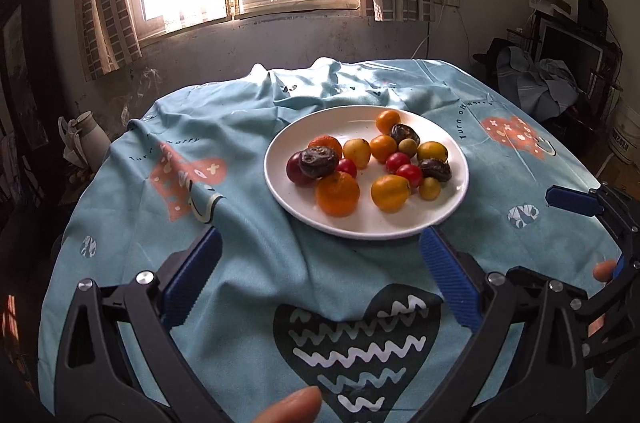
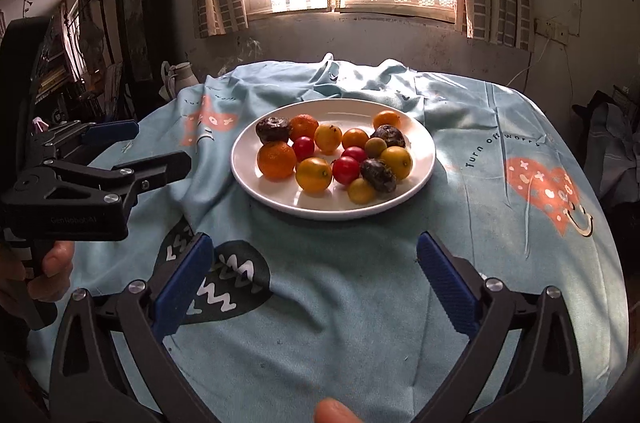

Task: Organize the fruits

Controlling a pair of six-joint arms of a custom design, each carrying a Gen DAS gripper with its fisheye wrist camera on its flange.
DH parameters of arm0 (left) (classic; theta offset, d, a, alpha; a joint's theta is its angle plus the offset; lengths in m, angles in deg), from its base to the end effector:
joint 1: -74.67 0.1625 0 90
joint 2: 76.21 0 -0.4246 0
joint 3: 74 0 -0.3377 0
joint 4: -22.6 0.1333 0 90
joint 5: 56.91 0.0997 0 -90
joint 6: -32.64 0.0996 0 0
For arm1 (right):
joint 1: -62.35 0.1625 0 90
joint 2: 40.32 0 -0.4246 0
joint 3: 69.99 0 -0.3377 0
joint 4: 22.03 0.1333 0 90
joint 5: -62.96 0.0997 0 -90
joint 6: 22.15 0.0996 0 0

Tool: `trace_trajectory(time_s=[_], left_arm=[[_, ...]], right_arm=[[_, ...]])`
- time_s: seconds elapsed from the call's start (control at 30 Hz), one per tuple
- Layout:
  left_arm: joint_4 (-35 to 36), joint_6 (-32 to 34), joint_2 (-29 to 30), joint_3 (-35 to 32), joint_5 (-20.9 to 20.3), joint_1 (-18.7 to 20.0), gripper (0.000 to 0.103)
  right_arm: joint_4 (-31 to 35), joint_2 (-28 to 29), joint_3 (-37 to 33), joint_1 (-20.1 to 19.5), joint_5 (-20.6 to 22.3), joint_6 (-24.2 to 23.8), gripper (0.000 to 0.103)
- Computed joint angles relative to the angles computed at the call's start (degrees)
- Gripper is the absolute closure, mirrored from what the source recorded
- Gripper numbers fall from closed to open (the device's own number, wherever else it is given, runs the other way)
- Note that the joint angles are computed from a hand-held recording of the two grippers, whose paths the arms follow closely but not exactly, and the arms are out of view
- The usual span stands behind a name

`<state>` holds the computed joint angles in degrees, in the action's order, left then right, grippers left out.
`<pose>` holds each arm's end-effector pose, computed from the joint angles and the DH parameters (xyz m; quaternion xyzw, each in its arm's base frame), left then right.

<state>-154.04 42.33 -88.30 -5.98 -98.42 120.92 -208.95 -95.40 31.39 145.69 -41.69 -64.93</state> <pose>-0.3503 -0.6666 -0.0341 0.2982 0.8343 -0.3468 0.3079 0.0362 -0.6225 0.2824 0.2261 -0.8694 0.3370 0.2820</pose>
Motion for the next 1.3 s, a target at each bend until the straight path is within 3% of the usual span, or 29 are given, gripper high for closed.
trace_trajectory(time_s=[0.17,0.37,0.53,0.73,1.3], left_arm=[[-4.7,-1.7,-2.5,9.5,0.8,-0.6,0.002],[-8.5,-2.5,-3.2,14.8,1.8,-0.8,0.002],[-11.0,-1.0,-2.7,16.0,3.7,-1.2,0.002],[-12.6,-0.9,-3.2,17.3,2.9,-1.1,0.002],[-16.1,0.8,-2.8,17.3,3.8,-1.1,0.002]], right_arm=[[-4.1,-1.9,6.8,-1.6,-0.5,-3.2,0.001],[-6.0,-3.7,10.8,-2.6,-0.6,-2.9,0.001],[-7.9,-3.1,11.2,-2.3,-2.4,-3.6,0.001],[-6.6,-2.1,10.0,-2.4,-4.5,-2.4,0.001],[-8.5,-2.0,10.5,-2.4,-4.2,-3.3,0.001]])
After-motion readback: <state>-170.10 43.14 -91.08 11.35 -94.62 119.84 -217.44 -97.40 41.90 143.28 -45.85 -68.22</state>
